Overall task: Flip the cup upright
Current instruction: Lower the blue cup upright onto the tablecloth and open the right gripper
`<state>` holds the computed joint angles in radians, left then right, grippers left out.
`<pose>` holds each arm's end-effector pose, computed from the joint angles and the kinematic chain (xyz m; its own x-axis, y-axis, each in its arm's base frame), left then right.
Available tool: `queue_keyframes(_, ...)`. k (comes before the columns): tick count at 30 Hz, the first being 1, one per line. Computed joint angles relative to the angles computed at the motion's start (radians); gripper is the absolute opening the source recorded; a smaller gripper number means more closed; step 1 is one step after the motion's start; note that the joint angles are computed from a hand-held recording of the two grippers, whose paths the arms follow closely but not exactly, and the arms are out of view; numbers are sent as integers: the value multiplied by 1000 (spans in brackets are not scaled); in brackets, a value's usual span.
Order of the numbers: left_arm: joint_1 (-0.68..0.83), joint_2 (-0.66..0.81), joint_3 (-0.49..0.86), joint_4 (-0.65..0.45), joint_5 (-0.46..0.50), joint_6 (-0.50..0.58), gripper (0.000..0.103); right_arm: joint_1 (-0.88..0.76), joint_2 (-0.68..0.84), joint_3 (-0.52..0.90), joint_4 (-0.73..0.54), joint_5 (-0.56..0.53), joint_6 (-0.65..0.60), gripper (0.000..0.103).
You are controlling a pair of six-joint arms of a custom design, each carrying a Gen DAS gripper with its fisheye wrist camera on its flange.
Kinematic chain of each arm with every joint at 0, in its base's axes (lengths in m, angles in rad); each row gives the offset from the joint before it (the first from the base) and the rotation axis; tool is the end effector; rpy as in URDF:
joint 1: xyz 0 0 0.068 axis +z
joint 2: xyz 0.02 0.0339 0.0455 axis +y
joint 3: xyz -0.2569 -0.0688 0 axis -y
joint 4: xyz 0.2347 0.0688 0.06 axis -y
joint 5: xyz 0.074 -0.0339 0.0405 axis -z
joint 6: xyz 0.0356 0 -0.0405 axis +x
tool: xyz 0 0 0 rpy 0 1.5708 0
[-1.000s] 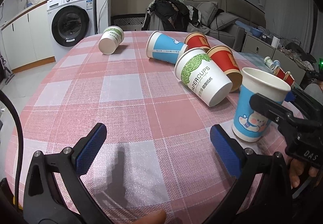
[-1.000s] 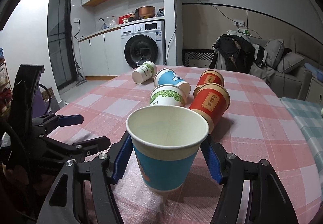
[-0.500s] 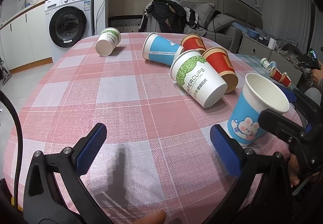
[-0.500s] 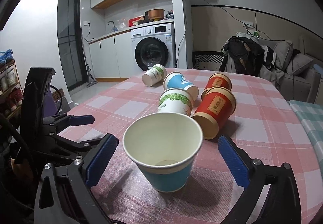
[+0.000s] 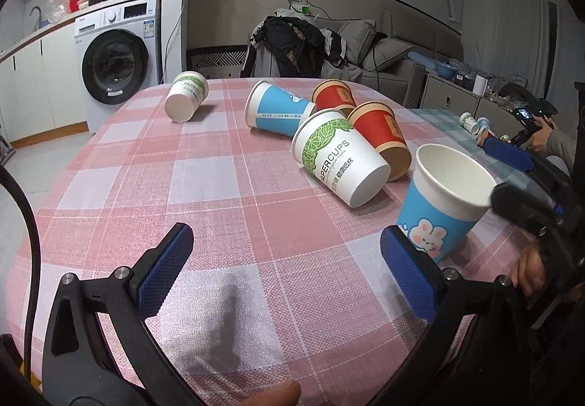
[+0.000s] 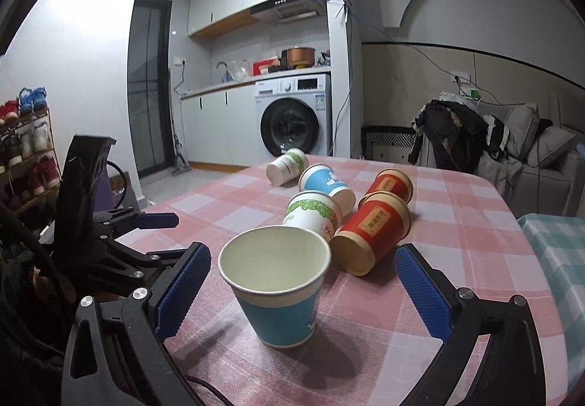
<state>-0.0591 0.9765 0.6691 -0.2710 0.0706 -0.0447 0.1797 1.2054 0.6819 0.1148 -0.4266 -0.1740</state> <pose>0.2092 -0.0149 0.2527 -0.5505 -0.0121 -0.8348 0.0934 0.9927 -0.0759 0.2523 0.0608 0.2458 -0.2923 -0.2133 -0.9322 -0.5959 0.8031 0.0031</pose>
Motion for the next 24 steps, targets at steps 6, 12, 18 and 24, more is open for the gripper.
queue_keyframes(6, -15, -53, -27, 22, -10, 1, 102, -47, -25, -30, 23, -25, -17, 103)
queue_keyframes(12, -36, -89, -43, 26, -7, 10, 102, -58, -36, -47, 35, -47, -20, 103)
queue_keyframes(18, -36, -92, -44, 22, 3, 5, 102, -54, -17, -35, 32, -46, -17, 103)
queue_keyframes(24, -42, -87, -47, 27, -2, 8, 102, -56, -12, -37, 34, -51, -12, 103)
